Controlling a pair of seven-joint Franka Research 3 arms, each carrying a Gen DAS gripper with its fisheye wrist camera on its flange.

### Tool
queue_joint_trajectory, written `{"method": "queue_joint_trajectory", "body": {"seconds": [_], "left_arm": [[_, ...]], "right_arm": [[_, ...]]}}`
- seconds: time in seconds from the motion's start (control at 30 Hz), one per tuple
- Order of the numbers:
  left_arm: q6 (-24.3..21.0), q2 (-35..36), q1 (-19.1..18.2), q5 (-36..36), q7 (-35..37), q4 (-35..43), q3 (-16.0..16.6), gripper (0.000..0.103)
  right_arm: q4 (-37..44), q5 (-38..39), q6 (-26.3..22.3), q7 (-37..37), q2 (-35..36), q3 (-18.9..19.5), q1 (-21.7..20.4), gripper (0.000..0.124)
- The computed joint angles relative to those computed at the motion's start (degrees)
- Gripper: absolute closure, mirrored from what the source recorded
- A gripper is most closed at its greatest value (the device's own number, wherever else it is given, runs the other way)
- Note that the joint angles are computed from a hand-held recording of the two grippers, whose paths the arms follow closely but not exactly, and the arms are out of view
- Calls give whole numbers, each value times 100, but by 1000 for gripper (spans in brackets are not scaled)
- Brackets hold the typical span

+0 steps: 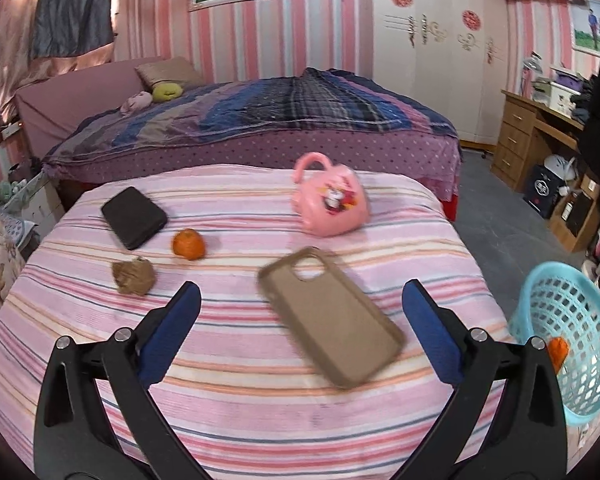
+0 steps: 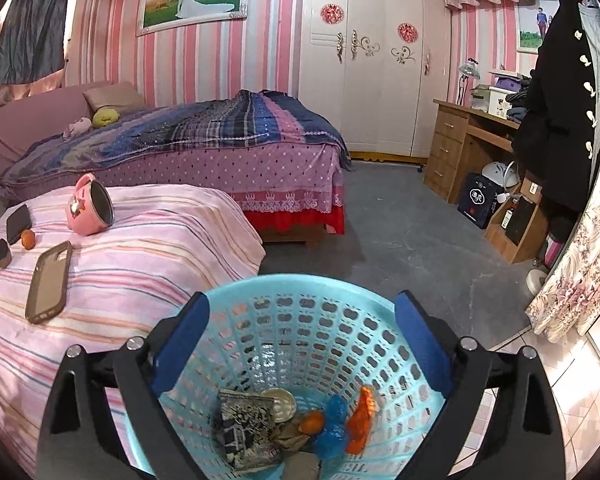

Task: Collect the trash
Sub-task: 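Move both open grippers back over the bed toward the remaining stockings and orange, then grasp the second brown stockings with the left gripper while the right gripper grasps a mandarin orange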

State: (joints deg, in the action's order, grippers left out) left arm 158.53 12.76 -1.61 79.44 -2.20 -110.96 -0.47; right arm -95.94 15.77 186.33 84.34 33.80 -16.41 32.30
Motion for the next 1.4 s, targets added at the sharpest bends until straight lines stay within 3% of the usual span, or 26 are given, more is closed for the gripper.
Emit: {"method": "queue_joint_trajectory", "body": {"seconds": [0.23,0.4,0.57,0.97,1.07,1.3,1.4], "left_arm": [[89,-140,274,-63,27,-198,122,6],[12,-194,459,-170,234,-344,179,6],[304,-234,693,-572,470,-483,226,6],[389,-103,1068,-1517,1625,-532,384,6],[327,57,1078,-1639,1815,-386,476,6],[526,559,1221,-2648,2692,-14,542,6],[618,802,1299,-3247,3383,175,469,15]], "right_arm": [[294,-103,-215,369,213,-483,463,31],[488,-247,-342,629,324,-513,535,30],[829,-517,-592,1019,555,-704,751,30],[1767,-1352,-1155,1523,1034,-164,558,30],[2272,-1516,-1471,1725,1310,-53,508,30],[3272,-2000,-2026,1885,1831,256,334,30],[3952,-2127,-2334,1931,2195,418,257,30]]}}
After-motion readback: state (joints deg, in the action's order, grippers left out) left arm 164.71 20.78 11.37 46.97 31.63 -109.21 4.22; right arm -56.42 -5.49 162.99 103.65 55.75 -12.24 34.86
